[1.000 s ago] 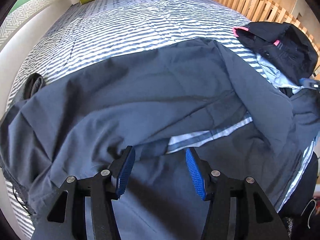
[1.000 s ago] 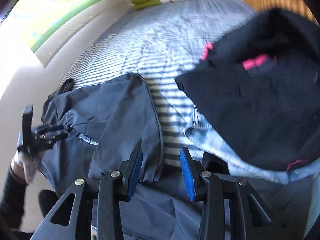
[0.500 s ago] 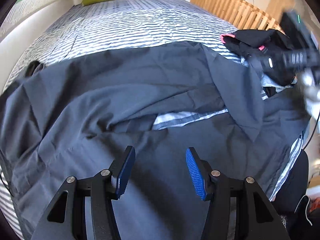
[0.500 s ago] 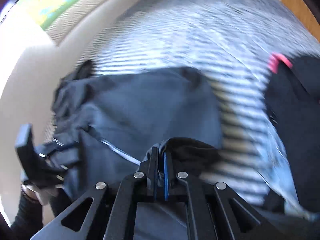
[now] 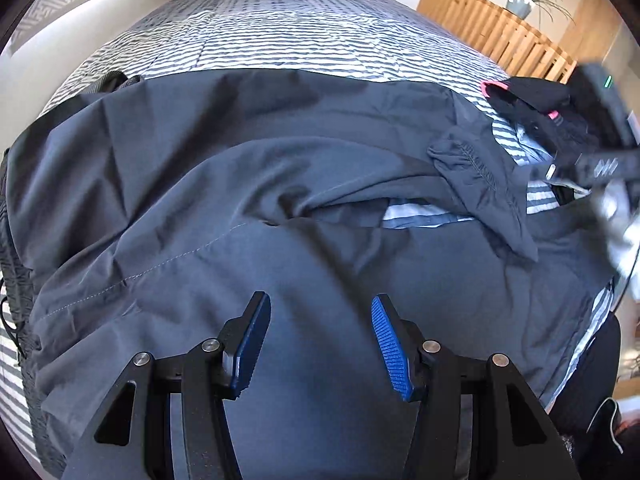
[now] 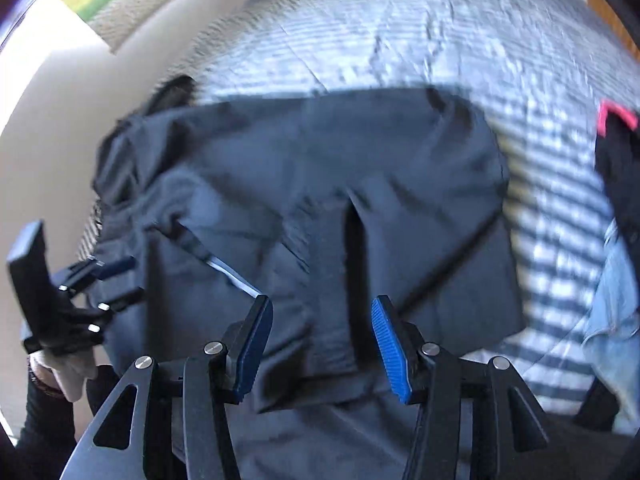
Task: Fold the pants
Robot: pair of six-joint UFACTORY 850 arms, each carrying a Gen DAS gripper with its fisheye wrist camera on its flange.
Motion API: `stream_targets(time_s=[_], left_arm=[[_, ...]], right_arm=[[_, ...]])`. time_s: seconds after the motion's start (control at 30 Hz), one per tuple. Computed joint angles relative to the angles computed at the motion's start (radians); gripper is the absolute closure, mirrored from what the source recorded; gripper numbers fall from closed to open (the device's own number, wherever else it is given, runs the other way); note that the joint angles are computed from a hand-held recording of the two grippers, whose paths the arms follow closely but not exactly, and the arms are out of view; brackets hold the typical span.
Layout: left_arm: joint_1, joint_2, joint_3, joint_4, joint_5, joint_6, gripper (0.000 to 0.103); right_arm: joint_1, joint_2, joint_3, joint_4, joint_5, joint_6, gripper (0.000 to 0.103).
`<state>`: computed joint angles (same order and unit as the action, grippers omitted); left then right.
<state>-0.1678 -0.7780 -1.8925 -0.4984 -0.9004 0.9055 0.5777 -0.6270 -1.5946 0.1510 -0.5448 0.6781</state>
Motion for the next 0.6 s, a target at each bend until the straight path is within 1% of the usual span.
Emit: stream_targets(time_s=[0.1,0.13,0.17,0.2,0.23,0.27,0.3,0.37,0.4,0.47,0.5,0.53,0.6], left_arm=[[0.003,0.003,0.002,-0.002,0.003,0.007,0.046],[0.003,0.006,0.003,0.005,0.008,0.005,0.046],[0.003,0.006,0.002,0.012,0.009,0.000,0.046],[0.003,0.005,-0.004,0.019,0.008,-0.005,0.046],[0.002,0.005,-0.007,0.027,0.009,-0.010,0.046],[0.000,0.007,-0.010,0.037,0.012,-0.014,0.046],[-0.002,0.008,-0.012,0.044,0.015,-0.015,0.046],[-0.007,0.007,-0.027,0.058,0.017,-0.017,0.046],[-0.010,0.006,-0.035,0.062,0.019,-0.016,0.046],[-0.020,0.000,-0.055,0.073,0.020,-0.019,0.046],[-0.025,-0.006,-0.067,0.077,0.018,-0.021,0.046],[-0.031,-0.012,-0.081,0.084,0.015,-0.023,0.046],[-0.048,-0.028,-0.113,0.105,0.013,-0.034,0.046]], right_arm=[[-0.005,-0.047,-0.011,0.088,-0.015,-0.064,0.055],[0.003,-0.068,-0.033,0.065,-0.027,-0.052,0.053],[0.016,-0.078,-0.050,0.000,-0.036,-0.018,0.053],[0.025,-0.087,-0.073,-0.029,-0.063,-0.025,0.065],[0.030,-0.087,-0.086,-0.040,-0.087,-0.039,0.079],[0.036,-0.077,-0.091,-0.078,-0.114,-0.030,0.079],[0.045,-0.054,-0.081,-0.153,-0.129,0.015,0.079],[0.056,0.024,-0.026,-0.300,-0.158,0.106,0.079],[0.057,0.068,0.009,-0.361,-0.175,0.160,0.079],[0.062,0.174,0.085,-0.513,-0.236,0.301,0.079],[0.065,0.220,0.119,-0.592,-0.276,0.377,0.079],[0.068,0.261,0.143,-0.667,-0.340,0.446,0.079],[0.084,0.312,0.165,-0.806,-0.495,0.556,0.079]])
